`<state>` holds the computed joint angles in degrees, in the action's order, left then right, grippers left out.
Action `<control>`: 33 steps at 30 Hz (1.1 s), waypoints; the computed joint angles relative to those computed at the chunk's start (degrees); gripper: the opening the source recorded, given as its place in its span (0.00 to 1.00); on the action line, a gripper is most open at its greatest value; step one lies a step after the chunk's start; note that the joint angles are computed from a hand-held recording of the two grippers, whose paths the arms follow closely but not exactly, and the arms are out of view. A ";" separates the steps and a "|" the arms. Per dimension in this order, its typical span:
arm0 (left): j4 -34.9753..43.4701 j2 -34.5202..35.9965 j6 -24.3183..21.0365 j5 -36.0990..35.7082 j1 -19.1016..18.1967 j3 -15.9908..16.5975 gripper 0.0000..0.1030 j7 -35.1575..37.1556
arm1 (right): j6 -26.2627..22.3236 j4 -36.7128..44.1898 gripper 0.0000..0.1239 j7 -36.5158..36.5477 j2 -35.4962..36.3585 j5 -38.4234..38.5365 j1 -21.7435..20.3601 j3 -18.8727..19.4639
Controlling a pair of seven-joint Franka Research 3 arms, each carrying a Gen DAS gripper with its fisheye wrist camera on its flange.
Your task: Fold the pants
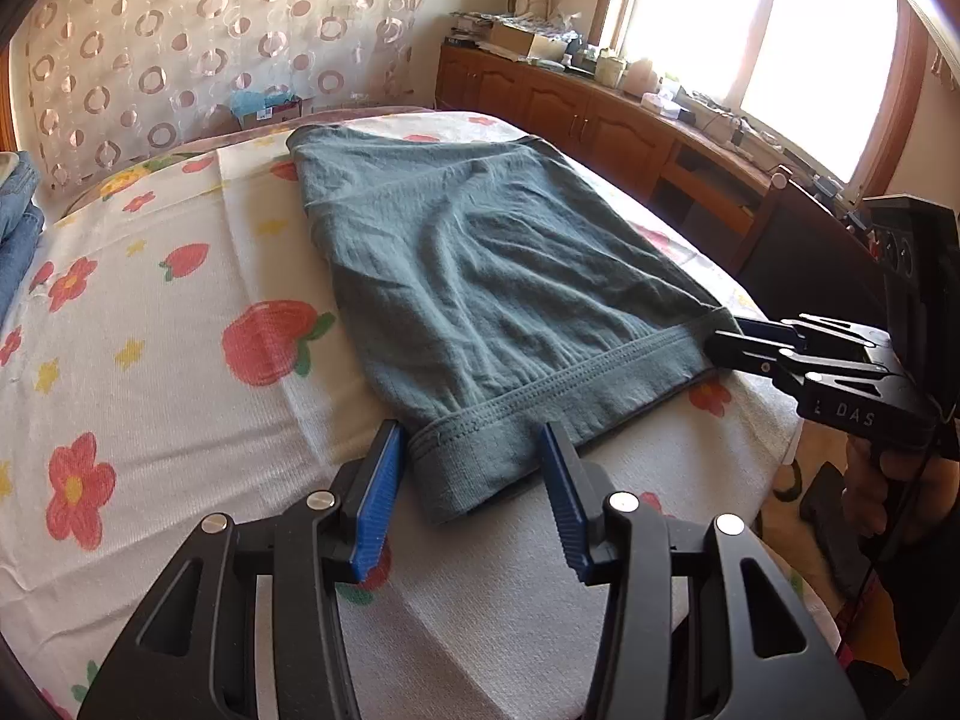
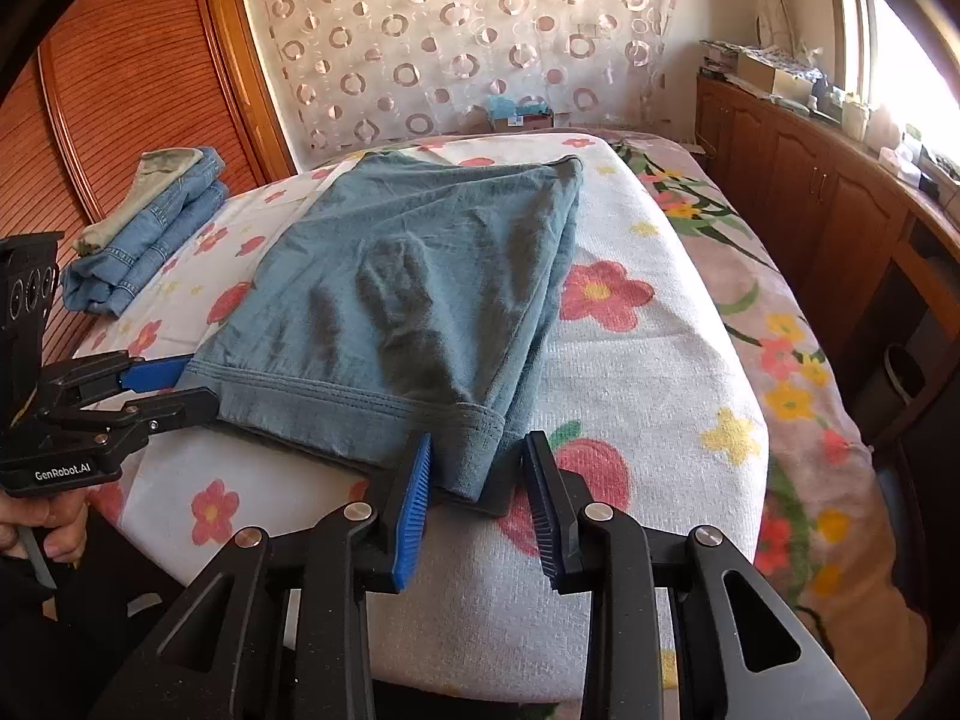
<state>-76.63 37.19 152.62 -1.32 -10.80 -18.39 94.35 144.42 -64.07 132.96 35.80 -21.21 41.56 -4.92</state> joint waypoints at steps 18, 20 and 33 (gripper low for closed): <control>-1.00 -1.08 -0.18 0.61 -0.17 0.63 0.18 -1.13 | 6.20 -3.54 0.11 1.15 -1.31 1.10 0.28 -0.31; -0.72 -1.18 -0.37 -0.35 0.60 -0.16 0.17 -0.74 | 7.37 -3.99 0.11 1.54 -1.67 0.90 0.44 -0.48; -3.26 -9.12 4.37 -4.12 4.04 -1.89 0.13 2.74 | 7.69 5.88 0.10 -2.00 -1.02 -1.96 2.37 -1.32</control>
